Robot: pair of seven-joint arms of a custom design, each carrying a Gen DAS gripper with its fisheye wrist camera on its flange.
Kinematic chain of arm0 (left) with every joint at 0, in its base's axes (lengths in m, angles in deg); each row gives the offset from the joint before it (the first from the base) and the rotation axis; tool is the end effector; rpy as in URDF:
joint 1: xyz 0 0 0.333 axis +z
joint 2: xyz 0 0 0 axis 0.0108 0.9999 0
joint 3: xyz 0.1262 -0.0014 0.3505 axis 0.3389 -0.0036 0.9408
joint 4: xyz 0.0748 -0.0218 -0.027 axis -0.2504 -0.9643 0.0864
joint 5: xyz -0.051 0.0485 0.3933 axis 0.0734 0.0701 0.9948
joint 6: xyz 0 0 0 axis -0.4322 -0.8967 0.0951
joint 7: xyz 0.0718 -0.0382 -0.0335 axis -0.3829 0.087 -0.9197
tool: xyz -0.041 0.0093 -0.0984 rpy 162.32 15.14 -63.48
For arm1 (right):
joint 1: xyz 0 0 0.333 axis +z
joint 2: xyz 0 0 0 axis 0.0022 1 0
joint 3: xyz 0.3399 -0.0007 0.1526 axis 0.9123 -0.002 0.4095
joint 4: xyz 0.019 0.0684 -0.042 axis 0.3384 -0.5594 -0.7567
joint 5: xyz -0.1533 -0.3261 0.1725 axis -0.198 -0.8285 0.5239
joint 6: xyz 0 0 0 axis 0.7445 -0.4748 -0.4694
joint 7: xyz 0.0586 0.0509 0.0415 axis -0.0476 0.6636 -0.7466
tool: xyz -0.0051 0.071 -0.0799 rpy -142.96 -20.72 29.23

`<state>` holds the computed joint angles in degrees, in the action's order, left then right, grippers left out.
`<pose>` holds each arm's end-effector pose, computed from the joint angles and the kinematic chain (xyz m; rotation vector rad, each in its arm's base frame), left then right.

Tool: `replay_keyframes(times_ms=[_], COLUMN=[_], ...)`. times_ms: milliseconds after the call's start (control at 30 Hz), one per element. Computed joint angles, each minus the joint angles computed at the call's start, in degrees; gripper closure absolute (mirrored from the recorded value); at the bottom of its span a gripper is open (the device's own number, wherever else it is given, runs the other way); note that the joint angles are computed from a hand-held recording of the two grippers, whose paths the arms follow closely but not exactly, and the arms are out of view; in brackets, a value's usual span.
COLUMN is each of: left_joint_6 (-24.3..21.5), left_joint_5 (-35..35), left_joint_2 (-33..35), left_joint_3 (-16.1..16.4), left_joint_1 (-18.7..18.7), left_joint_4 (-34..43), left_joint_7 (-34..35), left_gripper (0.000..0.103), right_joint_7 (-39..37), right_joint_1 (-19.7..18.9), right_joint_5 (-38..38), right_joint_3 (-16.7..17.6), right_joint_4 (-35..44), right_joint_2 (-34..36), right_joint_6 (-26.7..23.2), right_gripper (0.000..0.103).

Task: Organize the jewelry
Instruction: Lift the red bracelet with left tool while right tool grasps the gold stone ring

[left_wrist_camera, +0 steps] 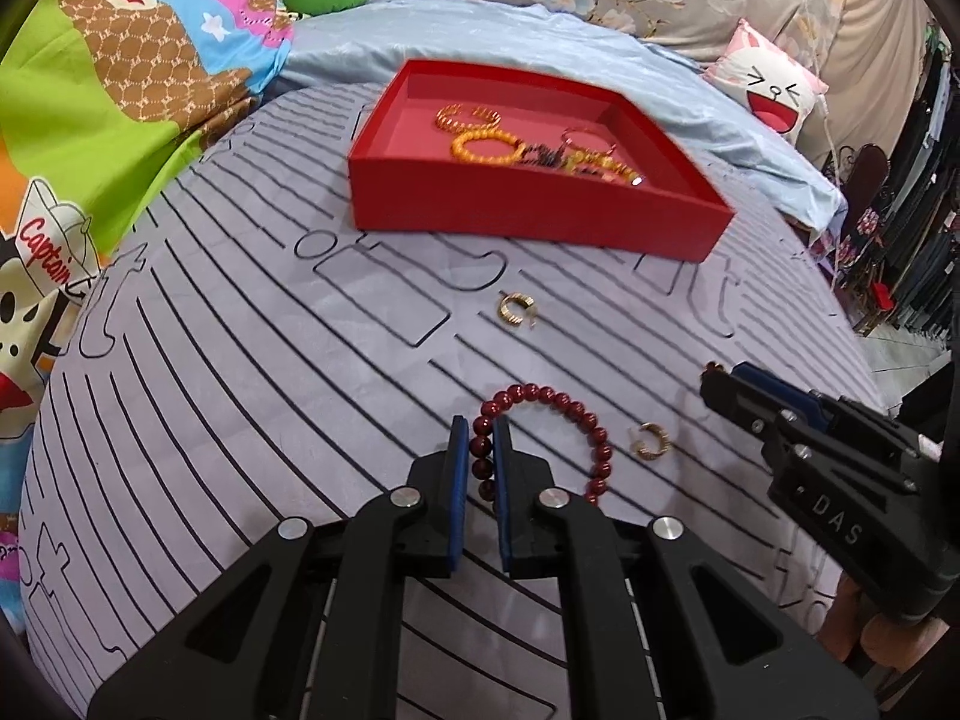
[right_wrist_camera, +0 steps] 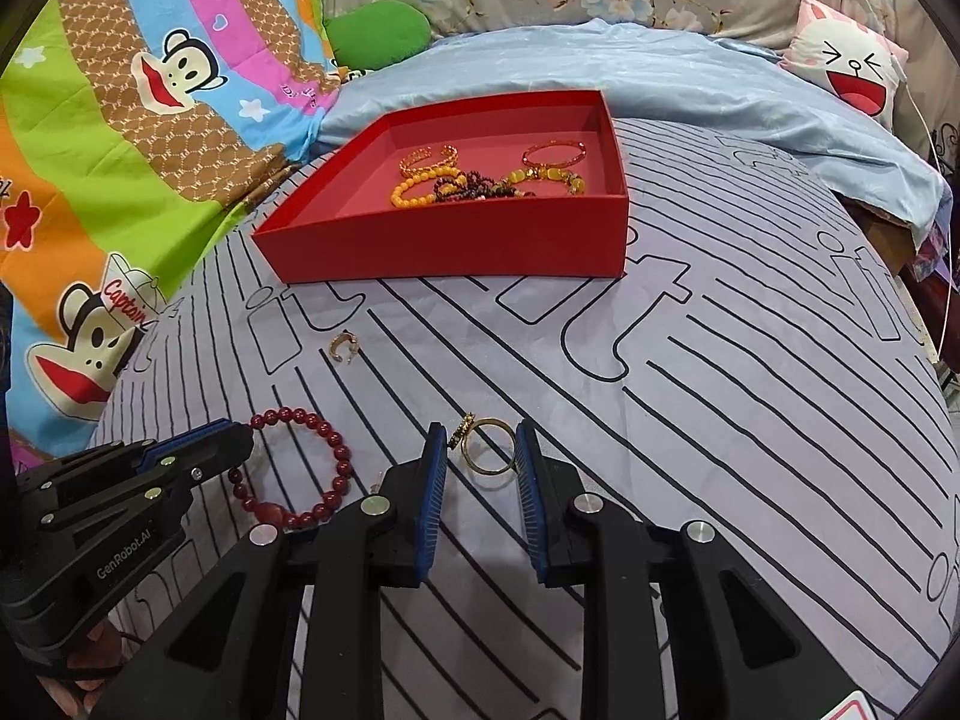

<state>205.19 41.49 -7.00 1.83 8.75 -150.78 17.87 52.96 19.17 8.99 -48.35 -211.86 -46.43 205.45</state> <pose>0.5609 -0.0918 0.3594 -1.9610 1.8536 -0.7794 0.5837 0.2215 0.3564 -1.9049 1.5884 -0.3792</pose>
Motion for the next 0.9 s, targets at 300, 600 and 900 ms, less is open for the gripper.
replay_keyframes(times_ms=[300, 600, 900], left_joint_6=[0.12, 1.05, 1.30], left_joint_5=[-3.17, -6.10, -5.32], left_joint_2=[-3.08, -4.25, -4.13], left_joint_3=[-12.26, -20.37, -17.48], left_joint_1=[9.87, 16.14, 15.34], left_joint_4=[-0.32, 3.03, 6.17], left_joint_7=[5.31, 10.92, 9.84], left_gripper=[0.095, 0.100, 0.100], right_joint_7=[-2.88, -5.93, -7.09], right_joint_1=[-3.55, -6.86, -8.16], right_joint_5=[1.94, 4.54, 6.05], right_joint_3=[4.54, 7.70, 7.94], right_joint_4=[-1.79, 0.30, 1.29], right_joint_2=[-2.87, -3.56, -3.58], right_joint_6=[1.34, 1.94, 2.09], right_gripper=[0.081, 0.081, 0.081])
